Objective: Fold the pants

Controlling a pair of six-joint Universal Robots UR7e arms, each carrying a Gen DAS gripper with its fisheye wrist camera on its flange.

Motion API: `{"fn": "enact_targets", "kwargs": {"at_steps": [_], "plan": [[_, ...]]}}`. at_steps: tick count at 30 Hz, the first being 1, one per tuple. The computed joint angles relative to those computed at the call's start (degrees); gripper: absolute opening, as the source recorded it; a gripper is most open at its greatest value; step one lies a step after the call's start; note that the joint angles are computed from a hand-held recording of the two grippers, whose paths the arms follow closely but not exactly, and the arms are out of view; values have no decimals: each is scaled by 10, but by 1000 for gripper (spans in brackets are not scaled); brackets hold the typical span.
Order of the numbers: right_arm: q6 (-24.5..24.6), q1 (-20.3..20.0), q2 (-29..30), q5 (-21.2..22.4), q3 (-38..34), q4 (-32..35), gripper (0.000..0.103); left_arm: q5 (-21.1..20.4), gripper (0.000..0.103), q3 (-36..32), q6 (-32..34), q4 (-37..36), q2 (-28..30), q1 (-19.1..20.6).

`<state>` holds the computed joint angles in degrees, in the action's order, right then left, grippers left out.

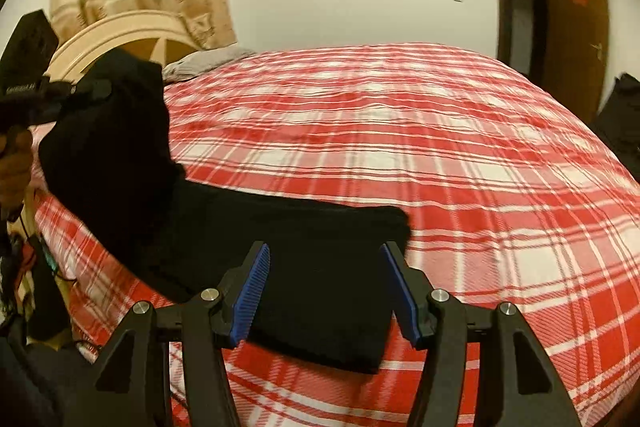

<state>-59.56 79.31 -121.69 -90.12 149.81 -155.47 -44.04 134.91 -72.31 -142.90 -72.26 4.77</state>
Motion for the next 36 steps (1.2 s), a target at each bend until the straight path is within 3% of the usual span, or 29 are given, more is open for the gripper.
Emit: {"fn": "enact_targets", "kwargs": {"at_steps": [16,26,34,36], "plan": [[70,-50,30,9,-34,-31,60,-75,21,-83,129,-100,136,84],[74,-59,48,3,-39,-41,60,-102,22,-140,170,-93,227,122],[89,-82,63,8,-48,-53,60,-114,34,-167,208,-143,277,120],[95,-93,65,17,-53,-47,60,-105,44,-163,219,-155,273,107]]}}
